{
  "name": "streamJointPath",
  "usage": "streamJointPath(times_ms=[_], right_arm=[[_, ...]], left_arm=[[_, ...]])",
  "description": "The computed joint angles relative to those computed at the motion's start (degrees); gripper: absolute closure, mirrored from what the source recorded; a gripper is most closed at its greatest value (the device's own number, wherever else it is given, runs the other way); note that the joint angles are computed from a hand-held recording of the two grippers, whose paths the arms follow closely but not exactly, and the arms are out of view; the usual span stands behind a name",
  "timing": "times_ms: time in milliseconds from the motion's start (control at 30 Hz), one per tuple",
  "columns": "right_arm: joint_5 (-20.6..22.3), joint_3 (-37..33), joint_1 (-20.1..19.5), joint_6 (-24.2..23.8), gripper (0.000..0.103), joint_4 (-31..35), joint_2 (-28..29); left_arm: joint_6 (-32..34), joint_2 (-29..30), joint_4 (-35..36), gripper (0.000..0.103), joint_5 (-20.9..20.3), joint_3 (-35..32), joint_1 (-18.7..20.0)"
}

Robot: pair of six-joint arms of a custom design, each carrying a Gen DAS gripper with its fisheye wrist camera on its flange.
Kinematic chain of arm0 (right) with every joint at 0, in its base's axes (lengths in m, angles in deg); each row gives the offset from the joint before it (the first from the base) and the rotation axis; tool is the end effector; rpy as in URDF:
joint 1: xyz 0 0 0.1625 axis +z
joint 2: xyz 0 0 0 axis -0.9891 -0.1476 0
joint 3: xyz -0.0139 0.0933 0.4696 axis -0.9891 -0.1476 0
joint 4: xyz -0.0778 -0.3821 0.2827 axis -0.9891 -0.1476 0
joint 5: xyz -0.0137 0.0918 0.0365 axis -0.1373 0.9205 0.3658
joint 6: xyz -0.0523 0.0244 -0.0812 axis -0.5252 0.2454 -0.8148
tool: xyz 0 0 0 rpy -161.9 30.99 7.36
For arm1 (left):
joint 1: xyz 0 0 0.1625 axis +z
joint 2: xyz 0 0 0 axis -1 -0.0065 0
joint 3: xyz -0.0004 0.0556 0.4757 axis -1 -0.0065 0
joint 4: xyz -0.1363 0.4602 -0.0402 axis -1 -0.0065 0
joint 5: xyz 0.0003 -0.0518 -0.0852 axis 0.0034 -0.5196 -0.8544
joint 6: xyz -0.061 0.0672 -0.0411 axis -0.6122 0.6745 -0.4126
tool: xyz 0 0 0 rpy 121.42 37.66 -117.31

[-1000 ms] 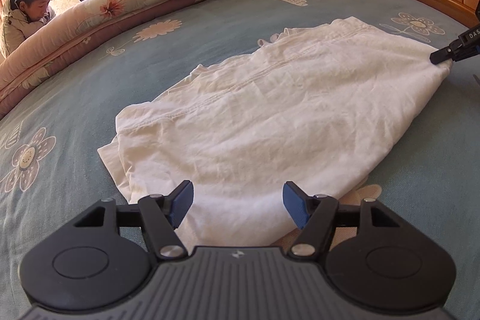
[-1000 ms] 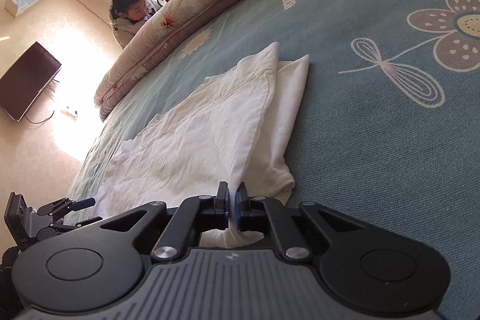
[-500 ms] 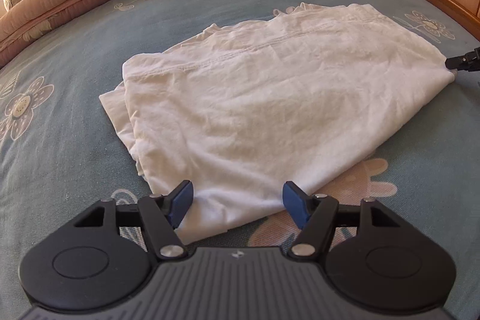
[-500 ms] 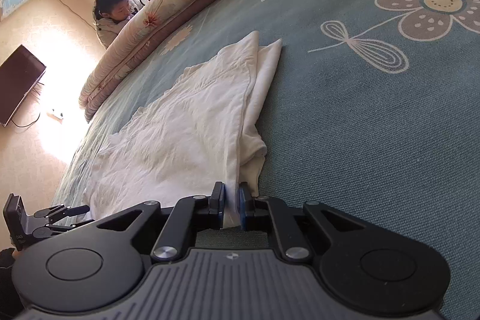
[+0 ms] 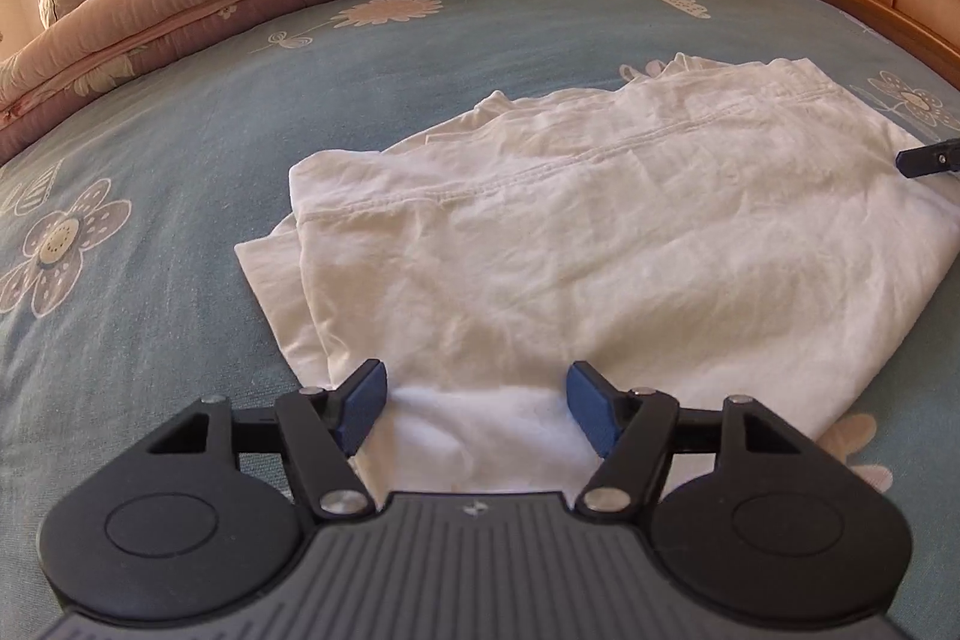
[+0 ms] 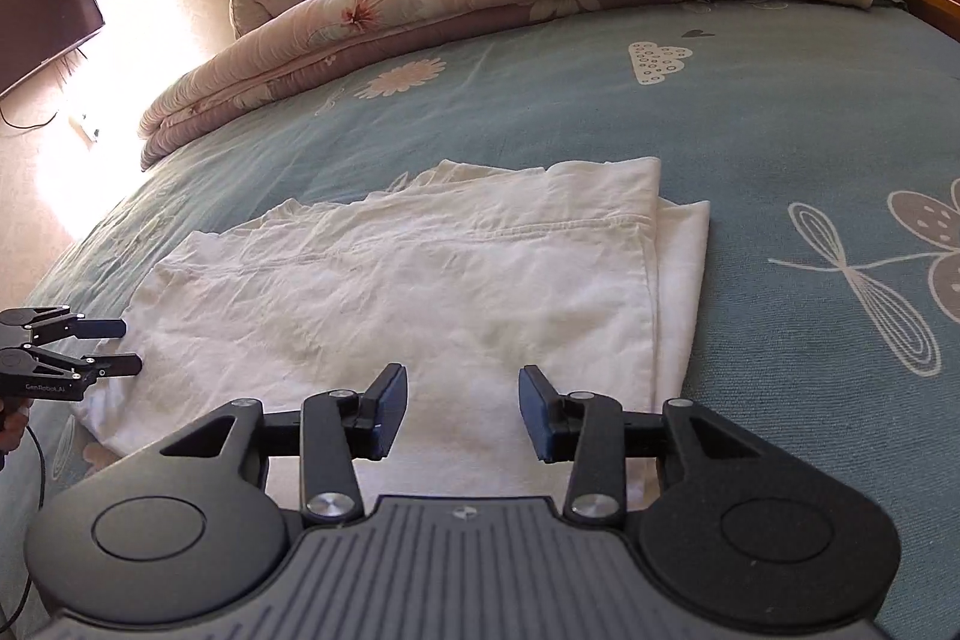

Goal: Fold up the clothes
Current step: 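Move both open grippers over the folded white shirt toward its short end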

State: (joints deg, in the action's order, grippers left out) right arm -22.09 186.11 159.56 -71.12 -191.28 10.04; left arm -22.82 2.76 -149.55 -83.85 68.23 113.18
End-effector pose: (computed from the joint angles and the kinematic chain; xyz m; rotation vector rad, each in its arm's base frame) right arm 0.0235 -0.5895 0.1687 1.2433 -2.7674 0.4645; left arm -0.1224 -0.2917 0.0803 0.1100 2.0804 -0.9151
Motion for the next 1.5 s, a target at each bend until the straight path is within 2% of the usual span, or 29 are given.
streamJointPath(times_ms=[100, 167, 267, 333, 367, 433, 500, 600, 667, 700, 767, 833, 933, 1000, 1100, 1133, 1233, 1333, 1400, 1500], right_arm=[[1.7, -1.1, -1.5, -0.6, 0.058, 2.1, 0.1], [2.0, -1.5, -2.0, -0.7, 0.058, 3.2, -0.4], [0.6, -0.3, -1.4, -0.1, 0.058, 0.9, -1.5], [0.1, 1.1, -0.9, -0.3, 0.05, -1.0, -2.6], [0.9, 2.0, -0.7, -1.4, 0.043, -0.7, -3.3], [2.6, 3.6, -0.5, -3.6, 0.039, 0.0, -4.7], [3.4, 5.2, 0.0, -5.6, 0.037, 0.4, -5.8], [1.3, 7.2, 0.6, -7.5, 0.037, -1.7, -5.7], [-1.2, 7.7, 0.5, -7.8, 0.036, -3.8, -5.3], [-2.5, 7.8, 0.2, -7.4, 0.035, -5.0, -5.0], [-3.4, 7.6, -0.6, -6.9, 0.035, -5.3, -5.2], [-3.8, 7.4, -1.4, -6.5, 0.035, -5.1, -5.7], [-3.8, 7.7, -0.6, -6.9, 0.033, -5.0, -6.7], [-4.0, 7.6, 1.0, -8.5, 0.029, -4.3, -6.5], [-6.4, 7.2, 3.6, -11.6, 0.029, -3.8, -4.7], [-7.4, 7.1, 4.1, -12.8, 0.029, -3.7, -3.9], [-10.8, 6.8, 4.4, -16.3, 0.029, -3.8, -2.4], [-10.0, 5.3, 2.4, -15.5, 0.026, 0.7, -3.9], [-10.7, 3.9, 1.7, -13.9, 0.025, 3.6, -4.9], [-11.9, 2.1, 2.4, -12.1, 0.025, 6.3, -5.6]], left_arm=[[-3.5, -2.4, 5.5, 0.035, -2.6, 1.0, -3.5], [-5.1, -3.1, 11.1, 0.034, -5.2, -0.4, -4.0], [-8.9, -7.5, 15.1, 0.037, -5.6, 0.0, -7.0], [-7.7, -9.0, 12.6, 0.036, -4.0, 1.3, -10.2], [-4.4, -8.4, 8.3, 0.034, -3.6, 1.8, -10.7], [2.6, -4.3, 0.0, 0.033, -3.8, 1.8, -9.9], [4.7, 0.3, -3.5, 0.033, -5.8, 0.8, -8.2], [-4.1, 0.0, 1.0, 0.033, -9.8, 1.8, -9.8], [-9.5, -3.0, 3.0, 0.032, -12.0, 4.0, -13.8], [-12.3, -4.7, 6.3, 0.032, -13.6, 4.2, -15.8], [-14.9, -6.5, 12.1, 0.032, -16.5, 2.8, -16.3], [-15.8, -8.8, 15.6, 0.032, -15.9, 2.5, -17.9], [-10.5, -10.2, 14.3, 0.03, -10.9, 1.6, -16.5], [-1.7, -7.1, 7.0, 0.029, -7.8, 0.7, -12.6], [12.6, -1.0, -5.6, 0.029, -7.6, -0.4, -6.3], [14.3, 0.3, -7.0, 0.029, -8.3, -0.7, -5.1], [13.5, 0.8, -6.7, 0.028, -11.9, -0.2, -3.7], [9.7, -4.8, -3.2, 0.027, -14.5, 2.2, -7.5], [9.9, -7.5, 1.5, 0.027, -15.9, 1.5, -8.7], [14.1, -8.5, 7.0, 0.027, -13.7, -1.4, -7.0]])
